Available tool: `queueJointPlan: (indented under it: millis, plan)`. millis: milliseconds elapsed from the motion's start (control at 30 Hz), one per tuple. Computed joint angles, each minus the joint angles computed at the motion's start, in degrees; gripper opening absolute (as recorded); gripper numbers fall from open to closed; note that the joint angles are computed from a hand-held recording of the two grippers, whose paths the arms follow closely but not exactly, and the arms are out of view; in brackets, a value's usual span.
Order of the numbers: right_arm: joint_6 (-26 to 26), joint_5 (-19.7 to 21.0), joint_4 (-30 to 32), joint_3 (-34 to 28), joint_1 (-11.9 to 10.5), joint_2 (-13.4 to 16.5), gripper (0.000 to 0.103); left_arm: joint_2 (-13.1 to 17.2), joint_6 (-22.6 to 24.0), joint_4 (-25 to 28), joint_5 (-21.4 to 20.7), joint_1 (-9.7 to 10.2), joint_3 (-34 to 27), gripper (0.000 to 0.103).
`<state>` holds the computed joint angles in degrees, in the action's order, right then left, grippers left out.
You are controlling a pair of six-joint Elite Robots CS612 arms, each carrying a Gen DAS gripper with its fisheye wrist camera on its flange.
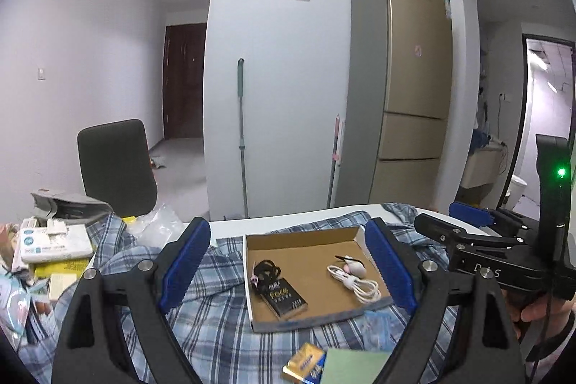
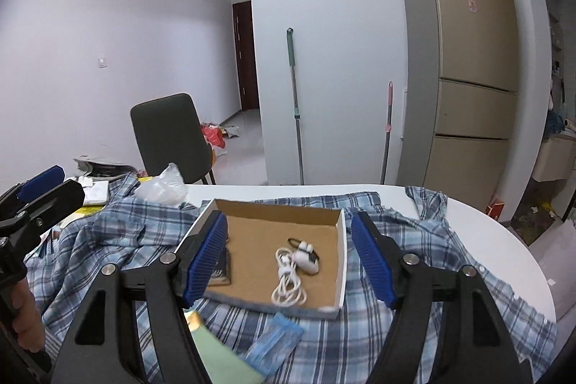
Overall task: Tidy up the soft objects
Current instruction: 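Open the right gripper and withdraw both grippers from the box, then grasp the green cloth with the right gripper and lift it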
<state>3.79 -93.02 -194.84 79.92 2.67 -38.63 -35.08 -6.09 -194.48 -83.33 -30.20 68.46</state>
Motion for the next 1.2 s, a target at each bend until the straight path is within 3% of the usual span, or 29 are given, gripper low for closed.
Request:
queueJointPlan:
  millis: [67,300,467,600,833,1033,1133,1200]
  plan:
    - [-1.38,0.56,-1.46,1.16,0.23,0.03,0.071,-0.73,0.41,-2.59,1.13,-0.33,2.61,0.103]
    - [-4.63,4.17,-3.71,3.25,0.40,1.42,0.071,-1.31,-0.49,-7.19,2.36,-0.82,7.54,0.103]
    - [-7.06,6.02,-4.69,3.10,0.57,2.79,0.071,0.82,-0.23,-11.40,5.62,-1.22,7.38,0.103]
    - [-8.27,7.10,-4.60,3.39,0.56,3.08,0.072,1.79,0.83,-8.33,5.52,-0.93,6.48,0.103]
    - [-6.38,8.53,-2.62,3.36,0.02,3.01,0.074,2.13,-2.99,-3.00,4.22,-0.16,5.18,0.103]
    - [-6.38,11.74,2.81,2.74,-0.39,2.65,0.074,2.12,-3.77,-2.82,2.93,0.14,5.20,0.103]
    - [-9.23,14.86,8.80,2.18,-0.16,2.09,0.074,1.99,-3.71,-2.08,4.74,-0.14,5.29,0.103]
    - [-13.27,15.35,11.77,1.68,0.53,2.10,0.074,1.89,-4.02,-2.12,2.99,0.14,5.38,0.103]
